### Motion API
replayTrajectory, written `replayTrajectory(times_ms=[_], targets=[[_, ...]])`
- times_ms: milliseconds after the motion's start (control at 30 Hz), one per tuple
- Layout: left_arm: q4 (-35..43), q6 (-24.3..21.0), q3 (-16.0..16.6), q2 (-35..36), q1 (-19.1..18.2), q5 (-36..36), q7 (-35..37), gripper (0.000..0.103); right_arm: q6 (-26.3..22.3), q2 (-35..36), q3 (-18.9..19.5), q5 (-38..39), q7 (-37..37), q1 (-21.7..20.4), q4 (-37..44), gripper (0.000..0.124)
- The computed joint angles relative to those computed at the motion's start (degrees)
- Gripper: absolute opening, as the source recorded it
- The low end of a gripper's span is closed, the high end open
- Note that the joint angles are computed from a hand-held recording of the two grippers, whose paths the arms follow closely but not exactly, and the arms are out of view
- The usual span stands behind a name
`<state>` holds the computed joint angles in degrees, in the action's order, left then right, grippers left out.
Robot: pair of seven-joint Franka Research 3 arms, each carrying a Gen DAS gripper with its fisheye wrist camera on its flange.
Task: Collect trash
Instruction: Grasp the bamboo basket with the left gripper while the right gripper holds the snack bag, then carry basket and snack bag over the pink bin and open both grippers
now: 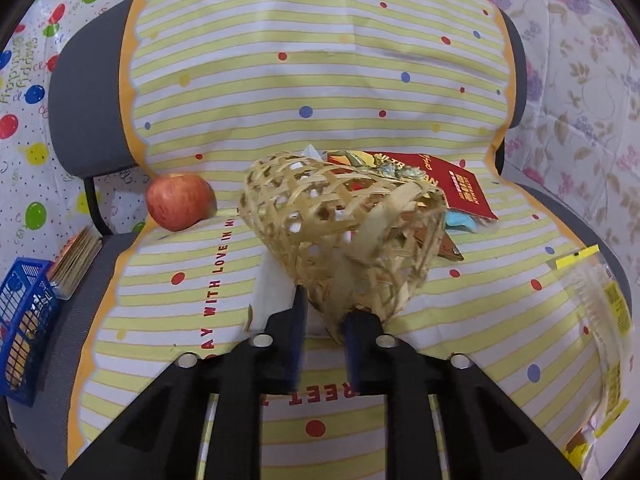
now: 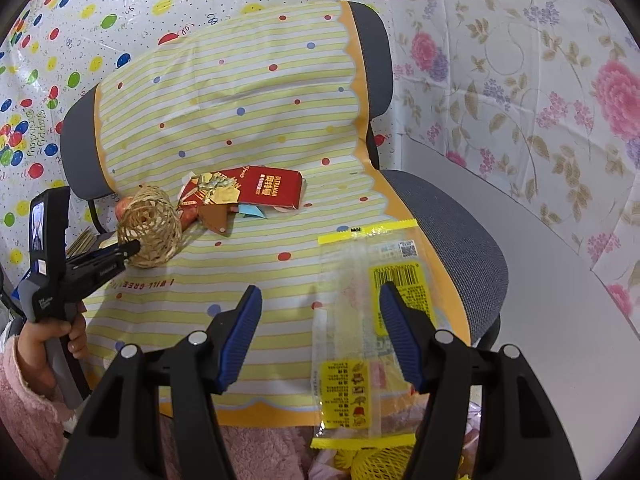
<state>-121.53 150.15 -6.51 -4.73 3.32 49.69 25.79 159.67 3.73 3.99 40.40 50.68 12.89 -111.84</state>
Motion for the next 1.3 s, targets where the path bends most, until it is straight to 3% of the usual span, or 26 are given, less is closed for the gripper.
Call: replayTrajectory(times_ms=[100,267,500,633,900,1000,1200,1300], targets=[[-1.9,1.7,0.2,-2.3,0.2,-0.5,-0.6,0.009,0.2,-0.8,-0.3,-0.7,0.4,-0.1,-1.3,0.061],[-6.9,8.8,1.2,-7.8,-0.1,-10.1,6.5,0.005,0.6,-2.4,-1.1,-1.8,1.8,-0.5,-3.6,0.061],[-10.4,13.5,-2.5,-13.1,2.1,-11.9,6.7,0.005,0.8,-4.9,-1.9,1.0,0.2,-0.7,-6.3,0.061],[-11.2,15.7,-2.7,-13.0,0.3,-14.9,9.8,0.005,0.9,-6.1,-2.6,-0.4,1.3,-0.9,-8.0,0.061],[-10.0,16.3,-3.5,-10.0,-2.1,-19.1,15.3,0.005,-1.7,-4.3,-3.3,-1.2,3.9,-2.0,-7.9,0.054],[-9.5,15.5,-3.9,-9.5,-1.9,-18.9,15.3,0.005,-1.1,-1.9,-2.7,-0.4,2.5,-2.0,-5.7,0.070],[-9.2,14.3,-4.5,-9.4,-1.0,-17.1,13.1,0.005,0.0,5.8,-2.4,-10.6,10.7,-1.5,0.8,0.073],[-9.0,13.9,-4.1,-9.1,-1.5,-17.5,13.1,0.005,-1.0,7.7,-2.2,-14.2,14.8,-1.4,2.3,0.066]])
